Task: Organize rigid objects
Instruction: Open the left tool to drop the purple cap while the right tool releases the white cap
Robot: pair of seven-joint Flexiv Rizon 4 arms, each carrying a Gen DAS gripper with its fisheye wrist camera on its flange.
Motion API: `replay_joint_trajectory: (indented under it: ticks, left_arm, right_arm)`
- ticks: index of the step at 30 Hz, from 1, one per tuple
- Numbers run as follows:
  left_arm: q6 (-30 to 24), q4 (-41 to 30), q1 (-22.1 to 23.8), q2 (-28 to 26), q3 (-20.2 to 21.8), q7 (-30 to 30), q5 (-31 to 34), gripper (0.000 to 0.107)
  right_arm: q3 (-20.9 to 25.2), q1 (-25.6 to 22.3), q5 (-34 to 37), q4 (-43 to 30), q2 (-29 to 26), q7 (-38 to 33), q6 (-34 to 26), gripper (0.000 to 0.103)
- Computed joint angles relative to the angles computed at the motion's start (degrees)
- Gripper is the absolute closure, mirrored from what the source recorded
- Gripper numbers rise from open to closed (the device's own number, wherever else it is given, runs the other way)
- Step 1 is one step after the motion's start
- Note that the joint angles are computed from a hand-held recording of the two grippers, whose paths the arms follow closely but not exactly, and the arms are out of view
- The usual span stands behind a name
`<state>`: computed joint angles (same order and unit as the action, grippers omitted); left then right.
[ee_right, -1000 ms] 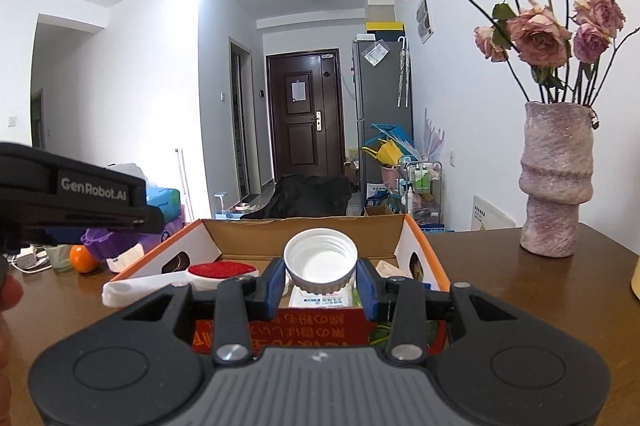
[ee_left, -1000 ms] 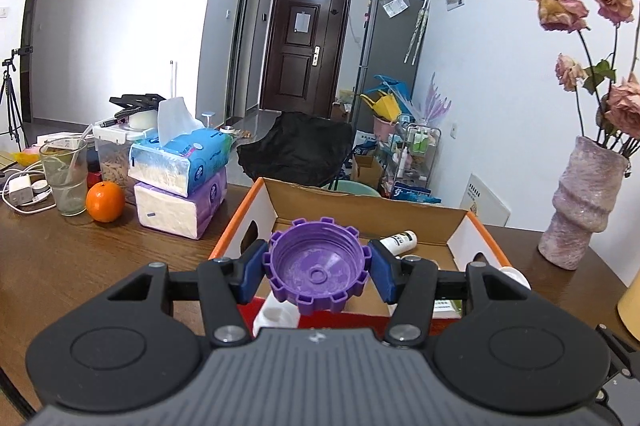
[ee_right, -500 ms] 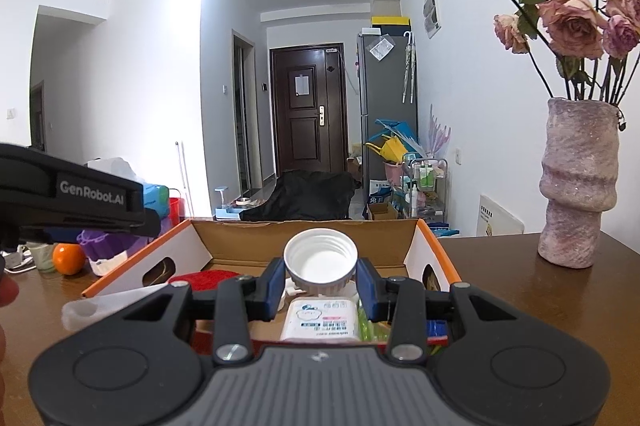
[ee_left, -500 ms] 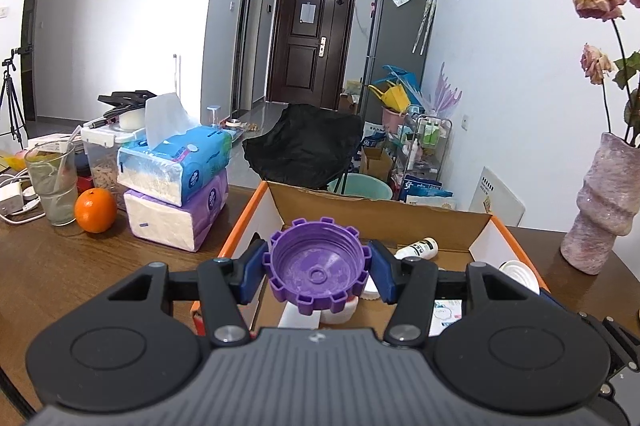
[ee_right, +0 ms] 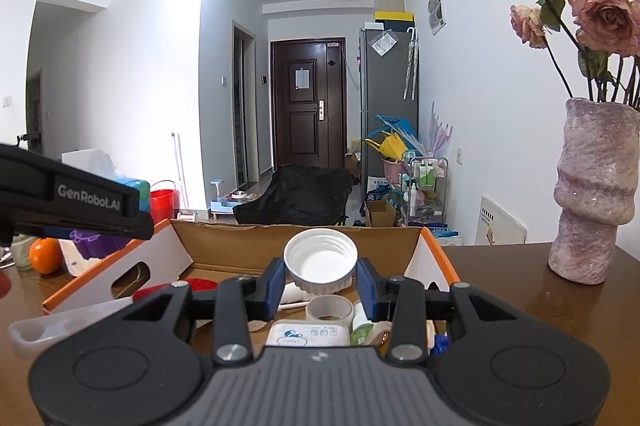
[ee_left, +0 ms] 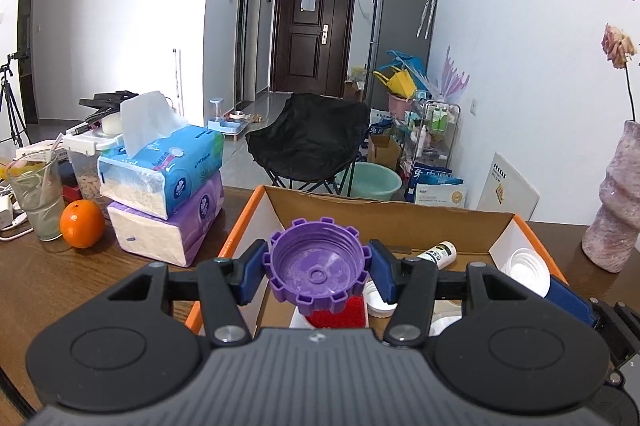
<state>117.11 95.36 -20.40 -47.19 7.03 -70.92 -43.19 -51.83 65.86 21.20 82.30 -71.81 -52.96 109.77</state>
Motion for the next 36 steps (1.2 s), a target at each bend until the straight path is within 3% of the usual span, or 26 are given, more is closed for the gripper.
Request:
replay_joint_trajectory:
  ticks: [9, 13, 18, 19, 20, 21, 22, 23, 24, 26, 36]
  left_arm:
    - [-3.32, -4.17, -3.62, -3.00, 4.78, 3.03, -4.37, 0.051]
    - [-7.39, -5.98, -6.26, -4.50, 8.84, 3.58, -6.77, 0.051]
    - [-10.59, -6.36, -6.63, -4.81, 10.95, 0.69, -4.21, 0.051]
    - [-10.67, -6.21, -6.61, -4.70, 11.13, 0.09, -3.41, 0.048]
    - [-10.35, -5.91, -6.10, -4.39, 10.59, -0.48, -2.18, 0.036]
    - [-9.98, -5.55, -5.85, -4.11, 10.35, -1.20, -1.21, 0.028]
    - [-9.59, -5.40, -6.10, -4.12, 10.84, -1.99, -0.63, 0.015]
    - [-8.78, -5.20, -6.83, -4.32, 11.89, -2.77, -0.31, 0.007]
    - [-8.06, -4.98, -7.19, -4.34, 12.40, -3.18, 0.01, 0.004]
    - [-6.81, -4.58, -7.33, -4.18, 12.48, -3.35, 0.12, 0.004]
    - [-8.24, -4.81, -9.50, -4.89, 15.82, -3.22, -3.27, 0.004]
  right_arm:
    - [0.43, -1.74, -2.54, -2.42, -0.47, 0.19, -1.56, 0.065]
    - [1.16, -2.35, -4.42, -2.61, -0.14, 0.76, -2.75, 0.065]
    - [1.95, -2.96, -6.42, -2.17, 0.69, 1.61, -3.25, 0.065]
    - [2.03, -2.99, -6.67, -2.00, 0.89, 1.88, -3.55, 0.065]
    - [1.72, -2.75, -6.75, -1.71, 0.96, 2.32, -4.02, 0.065]
    - [1.02, -2.27, -6.82, -1.27, 0.87, 2.88, -4.55, 0.058]
    - [0.41, -1.88, -7.18, -0.84, 0.86, 3.44, -5.20, 0.037]
    - [-0.45, -1.52, -7.47, -0.54, 0.63, 4.25, -5.76, 0.024]
    - [-1.89, -0.84, -7.38, -0.16, -0.08, 5.44, -6.06, 0.003]
    - [-4.00, 0.14, -7.52, 0.75, -1.08, 7.35, -5.80, 0.000]
    - [-3.09, -0.43, -10.06, 2.12, 0.63, 8.87, -5.29, 0.000]
